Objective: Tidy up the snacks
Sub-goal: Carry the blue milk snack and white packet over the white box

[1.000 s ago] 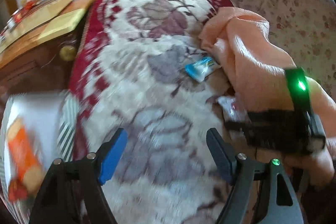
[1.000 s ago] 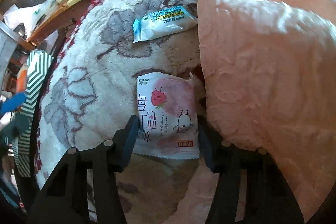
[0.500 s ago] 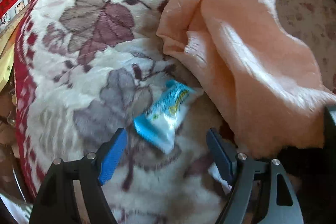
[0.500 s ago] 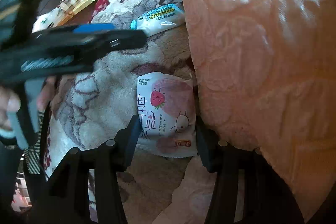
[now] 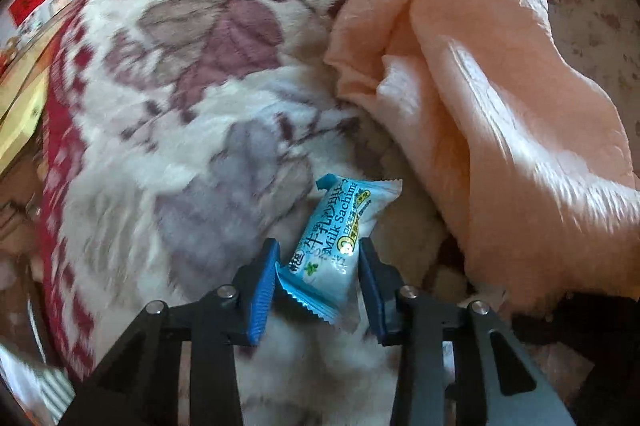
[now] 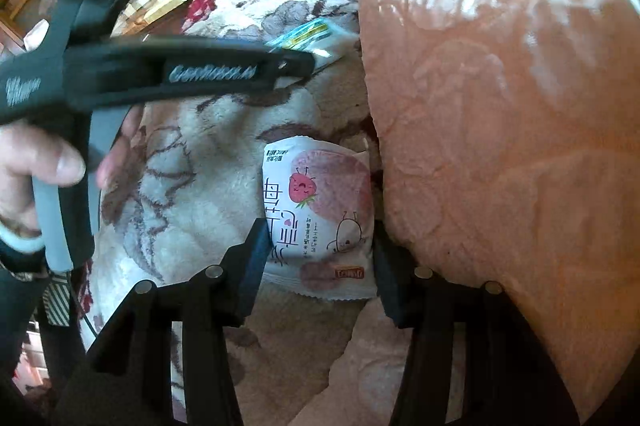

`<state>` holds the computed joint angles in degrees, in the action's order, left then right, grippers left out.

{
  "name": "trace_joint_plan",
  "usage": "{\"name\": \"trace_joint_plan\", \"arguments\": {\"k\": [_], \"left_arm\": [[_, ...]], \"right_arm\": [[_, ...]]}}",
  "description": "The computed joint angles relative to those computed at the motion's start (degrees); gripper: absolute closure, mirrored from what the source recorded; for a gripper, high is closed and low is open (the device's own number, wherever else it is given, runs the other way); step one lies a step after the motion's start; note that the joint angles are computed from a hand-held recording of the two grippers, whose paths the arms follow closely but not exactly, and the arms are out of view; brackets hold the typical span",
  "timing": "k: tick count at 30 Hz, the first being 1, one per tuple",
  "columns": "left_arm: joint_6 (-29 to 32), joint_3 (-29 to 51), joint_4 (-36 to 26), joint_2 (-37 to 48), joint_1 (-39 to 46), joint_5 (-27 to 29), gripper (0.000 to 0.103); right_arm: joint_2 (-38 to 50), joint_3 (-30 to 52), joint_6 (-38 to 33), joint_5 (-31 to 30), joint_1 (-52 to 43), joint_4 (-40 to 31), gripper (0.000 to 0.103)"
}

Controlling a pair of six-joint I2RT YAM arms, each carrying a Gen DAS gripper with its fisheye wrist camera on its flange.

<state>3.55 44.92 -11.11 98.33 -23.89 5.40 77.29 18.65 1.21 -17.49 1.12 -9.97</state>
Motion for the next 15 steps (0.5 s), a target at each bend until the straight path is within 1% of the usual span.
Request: {"name": "trace_joint_plan", "arguments": {"k": [3, 6, 8, 11, 13, 15], "left_arm": [[-1.2, -5.5, -0.4, -6.8, 2.3, -0.6, 0.061], [-2.7, -11.0, -2.1, -15.1, 4.5, -0.7, 0.061], [-4.1, -14.6, -3.4, -21.0, 4.8, -1.9, 0.061], [-4.6, -19.5, -7.0, -30.4, 7.0, -1.5, 0.061], [-5.3, -22.3, -7.3, -34.4, 8.2, -1.9, 0.061], [-5.5, -25.3, -11.4, -42.3, 9.4, -2.7, 0.061]], "right_arm": [[-3.9, -0.3, 1.4, 0.4, 1.7, -2.6, 0.055], [-7.5, -0.8, 3.2, 1.2, 4.0, -4.9, 0.055], [-10.9, -1.4, 5.0, 1.8, 6.6, -6.9, 0.055], [-14.7, -2.0, 8.0, 3.8, 11.0, -8.9, 0.055], [-16.6, -2.1, 9.7, 4.7, 13.4, -10.0, 0.055], [-18.6, -2.3, 11.8, 5.8, 16.0, -10.9, 0.055]]}}
